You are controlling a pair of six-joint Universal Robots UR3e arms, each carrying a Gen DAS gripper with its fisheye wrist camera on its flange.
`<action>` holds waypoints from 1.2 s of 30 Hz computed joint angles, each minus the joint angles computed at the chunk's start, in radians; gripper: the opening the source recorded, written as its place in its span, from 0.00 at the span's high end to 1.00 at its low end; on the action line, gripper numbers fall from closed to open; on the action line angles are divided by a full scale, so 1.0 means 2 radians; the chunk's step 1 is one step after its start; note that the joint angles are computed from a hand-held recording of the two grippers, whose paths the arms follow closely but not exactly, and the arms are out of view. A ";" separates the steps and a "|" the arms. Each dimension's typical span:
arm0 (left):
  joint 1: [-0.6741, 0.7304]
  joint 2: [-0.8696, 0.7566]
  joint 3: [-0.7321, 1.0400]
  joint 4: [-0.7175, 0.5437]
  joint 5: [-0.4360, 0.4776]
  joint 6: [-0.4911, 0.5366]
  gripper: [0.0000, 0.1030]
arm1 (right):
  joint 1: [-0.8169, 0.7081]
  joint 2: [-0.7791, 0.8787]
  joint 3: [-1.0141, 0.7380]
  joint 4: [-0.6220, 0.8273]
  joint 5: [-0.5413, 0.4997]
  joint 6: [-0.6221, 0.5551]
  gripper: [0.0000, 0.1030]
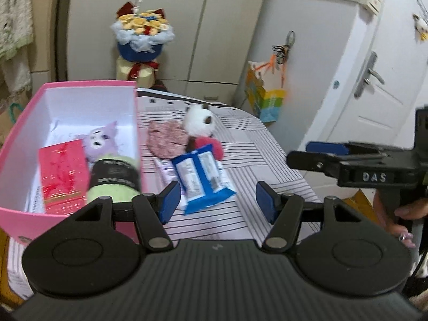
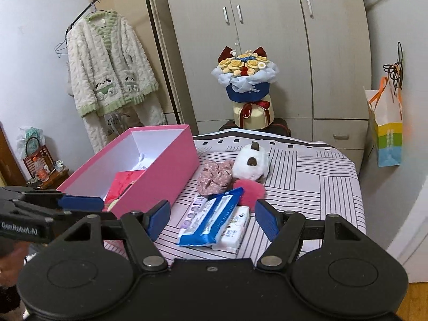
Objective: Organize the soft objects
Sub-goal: 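Reach the right tool to the blue wipes pack and grasp its end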
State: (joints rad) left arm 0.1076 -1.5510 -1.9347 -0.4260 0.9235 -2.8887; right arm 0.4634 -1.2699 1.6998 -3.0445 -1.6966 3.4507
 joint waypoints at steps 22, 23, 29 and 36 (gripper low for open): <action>-0.160 -0.258 0.064 0.270 0.210 -0.086 0.41 | -0.094 0.123 -0.106 0.072 0.201 -0.039 0.44; -0.160 -0.267 0.066 0.279 0.211 -0.091 0.41 | -0.096 0.132 -0.117 0.080 0.206 -0.042 0.45; -0.161 -0.300 0.090 0.286 0.218 -0.110 0.39 | -0.105 0.173 -0.168 0.120 0.230 -0.052 0.46; -0.169 -0.313 0.104 0.289 0.227 -0.098 0.36 | -0.109 0.216 -0.204 0.116 0.227 -0.039 0.49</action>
State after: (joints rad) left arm -0.2301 -2.1773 -1.7264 0.1522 1.3771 -3.0841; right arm 0.2460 -0.8377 1.2918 -2.8125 -1.2421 3.3736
